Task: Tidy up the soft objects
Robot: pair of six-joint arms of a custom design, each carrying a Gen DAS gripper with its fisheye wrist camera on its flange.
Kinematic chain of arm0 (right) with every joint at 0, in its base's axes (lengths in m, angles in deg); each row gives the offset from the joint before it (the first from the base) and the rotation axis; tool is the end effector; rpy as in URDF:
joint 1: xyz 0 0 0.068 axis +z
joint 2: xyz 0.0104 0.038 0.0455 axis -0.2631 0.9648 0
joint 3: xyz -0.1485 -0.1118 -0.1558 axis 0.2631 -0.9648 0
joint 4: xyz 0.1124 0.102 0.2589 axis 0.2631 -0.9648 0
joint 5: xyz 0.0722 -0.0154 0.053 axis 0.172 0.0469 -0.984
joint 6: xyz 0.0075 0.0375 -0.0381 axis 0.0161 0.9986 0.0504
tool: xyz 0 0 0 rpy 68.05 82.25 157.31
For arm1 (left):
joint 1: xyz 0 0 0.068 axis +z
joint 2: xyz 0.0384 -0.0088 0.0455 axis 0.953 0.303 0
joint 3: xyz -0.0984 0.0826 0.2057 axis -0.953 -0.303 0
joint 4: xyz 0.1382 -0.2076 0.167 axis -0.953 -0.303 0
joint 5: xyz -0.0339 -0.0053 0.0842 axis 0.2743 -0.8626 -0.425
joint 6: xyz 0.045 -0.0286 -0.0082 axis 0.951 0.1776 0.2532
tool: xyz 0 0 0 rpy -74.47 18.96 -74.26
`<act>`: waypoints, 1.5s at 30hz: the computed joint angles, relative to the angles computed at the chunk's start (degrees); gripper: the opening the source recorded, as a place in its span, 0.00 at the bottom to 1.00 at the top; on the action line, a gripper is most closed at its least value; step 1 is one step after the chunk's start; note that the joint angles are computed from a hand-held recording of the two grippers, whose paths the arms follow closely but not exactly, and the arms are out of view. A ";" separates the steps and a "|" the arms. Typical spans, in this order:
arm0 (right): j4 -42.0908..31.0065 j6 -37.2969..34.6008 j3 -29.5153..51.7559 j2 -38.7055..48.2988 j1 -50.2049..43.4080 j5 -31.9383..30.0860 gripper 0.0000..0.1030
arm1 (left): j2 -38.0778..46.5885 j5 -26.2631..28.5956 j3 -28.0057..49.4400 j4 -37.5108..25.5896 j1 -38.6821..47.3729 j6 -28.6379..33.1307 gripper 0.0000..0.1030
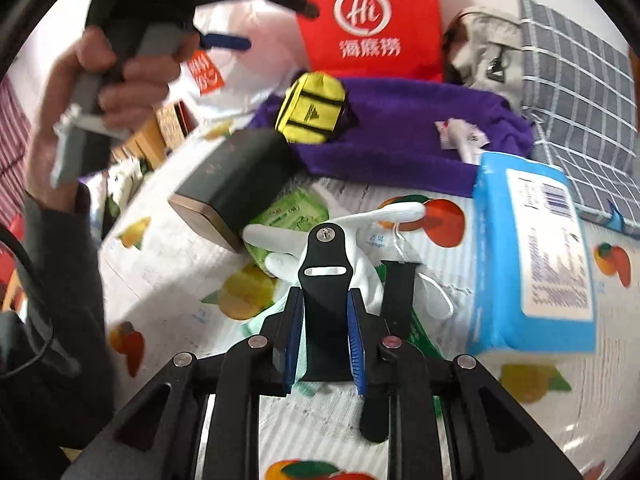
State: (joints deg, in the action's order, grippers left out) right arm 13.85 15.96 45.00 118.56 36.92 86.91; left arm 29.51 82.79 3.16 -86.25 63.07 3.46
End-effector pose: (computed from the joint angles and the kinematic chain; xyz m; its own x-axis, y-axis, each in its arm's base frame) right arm 0.2044 0.2502 0.2005 -0.7593 -0.1135 -0.6407 -0.3135 0.9267 0.2073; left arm 0.3833 -0.0683 0.3084 -0.7432 0.0697 -0.6654 0.2254 0.9625 -0.1510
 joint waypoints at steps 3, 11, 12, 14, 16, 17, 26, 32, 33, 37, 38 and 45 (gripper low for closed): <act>-1.53 2.35 -2.23 -4.30 1.98 4.57 0.21 | -1.31 -0.68 -0.78 0.07 -0.95 -0.11 0.87; -6.54 6.74 -7.73 -14.95 4.58 9.58 0.21 | -9.58 -5.76 -9.02 -0.21 -5.36 1.55 0.87; -7.04 7.28 -8.48 -15.96 4.78 10.21 0.21 | -11.03 -6.70 -10.92 -0.51 -5.95 1.97 0.87; -8.16 8.53 -10.12 -17.65 5.09 11.33 0.21 | -13.82 -7.67 -14.53 -0.75 -6.64 2.44 0.87; -9.54 9.73 -11.32 -18.59 5.61 13.01 0.21 | -17.32 -7.91 -19.02 -0.85 -7.29 2.37 0.87; -10.29 10.58 -12.17 -19.18 6.07 14.17 0.21 | -18.82 -7.85 -21.01 -0.88 -7.60 2.24 0.87; -13.22 17.13 -20.47 -26.98 7.22 16.78 0.21 | -28.13 -6.51 -36.31 0.46 -13.31 -3.11 0.87; -13.67 18.46 -25.67 -33.64 6.64 16.21 0.21 | -27.60 -8.66 -41.09 3.12 -18.25 -6.37 0.87; -13.46 18.35 -26.28 -34.29 6.55 16.03 0.21 | -27.12 -8.67 -41.29 3.49 -18.82 -6.53 0.87; -12.10 17.40 -27.99 -35.39 5.94 14.73 0.21 | -22.66 -12.48 -40.47 5.33 -22.23 -7.67 0.87; -11.80 17.12 -28.32 -35.54 5.76 14.36 0.21 | -21.81 -13.80 -40.22 5.80 -22.96 -7.87 0.88; -10.65 17.05 -30.04 -36.48 5.51 13.69 0.21 | -17.17 -17.17 -38.56 7.77 -25.07 -10.19 0.85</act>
